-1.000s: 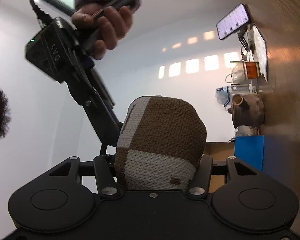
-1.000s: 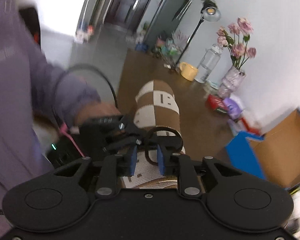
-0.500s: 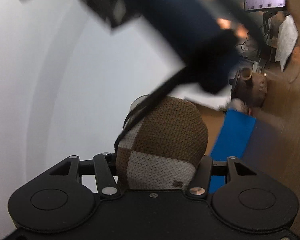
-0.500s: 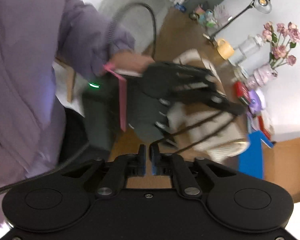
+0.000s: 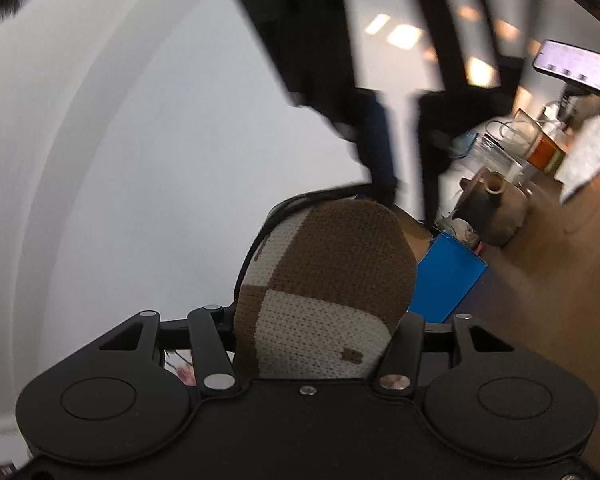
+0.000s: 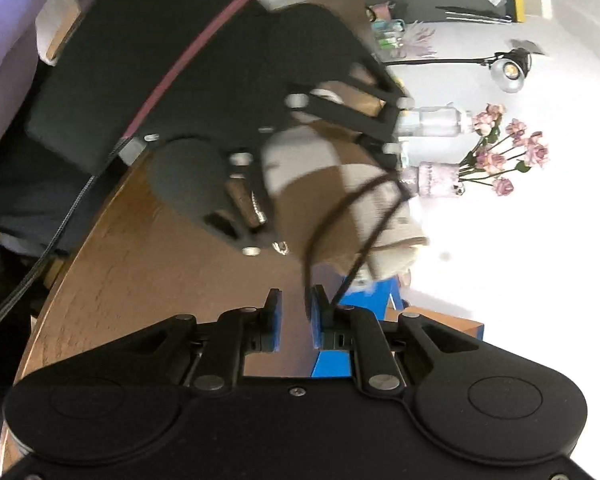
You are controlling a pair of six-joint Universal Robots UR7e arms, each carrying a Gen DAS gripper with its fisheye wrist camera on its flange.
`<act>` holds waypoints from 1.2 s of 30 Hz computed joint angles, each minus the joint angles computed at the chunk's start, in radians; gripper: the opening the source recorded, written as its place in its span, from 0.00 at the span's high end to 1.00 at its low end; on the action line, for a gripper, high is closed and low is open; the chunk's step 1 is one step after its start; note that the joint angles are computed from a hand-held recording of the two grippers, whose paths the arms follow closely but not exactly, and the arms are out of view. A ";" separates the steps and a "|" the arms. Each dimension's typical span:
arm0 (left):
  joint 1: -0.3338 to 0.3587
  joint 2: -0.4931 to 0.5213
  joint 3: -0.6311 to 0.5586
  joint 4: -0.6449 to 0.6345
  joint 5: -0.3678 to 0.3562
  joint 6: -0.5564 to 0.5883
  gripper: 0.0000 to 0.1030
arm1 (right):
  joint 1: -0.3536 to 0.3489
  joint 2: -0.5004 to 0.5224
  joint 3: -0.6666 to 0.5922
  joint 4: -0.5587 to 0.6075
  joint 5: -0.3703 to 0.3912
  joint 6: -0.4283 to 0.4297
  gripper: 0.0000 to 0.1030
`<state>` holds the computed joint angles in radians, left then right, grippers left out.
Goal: Fold shopping bag
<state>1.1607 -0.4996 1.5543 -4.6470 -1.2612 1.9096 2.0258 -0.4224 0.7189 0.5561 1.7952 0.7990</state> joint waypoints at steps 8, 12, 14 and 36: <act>0.023 0.014 0.008 -0.010 -0.068 0.096 0.50 | -0.004 -0.057 0.106 -0.084 -0.010 -0.062 0.80; 0.036 0.014 0.006 0.009 -0.086 0.144 0.50 | -0.009 -0.096 0.170 -0.157 -0.049 -0.143 0.81; 0.032 0.018 0.009 0.010 -0.083 0.155 0.50 | -0.007 -0.107 0.193 -0.177 -0.046 -0.176 0.81; 0.065 0.011 0.019 -0.022 -0.271 0.082 0.50 | -0.022 -0.089 0.145 -0.107 -0.065 -0.213 0.76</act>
<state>1.2258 -0.4887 1.5732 -4.6691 -1.5325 1.9916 2.0042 -0.5110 0.8636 0.4491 1.7302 0.5865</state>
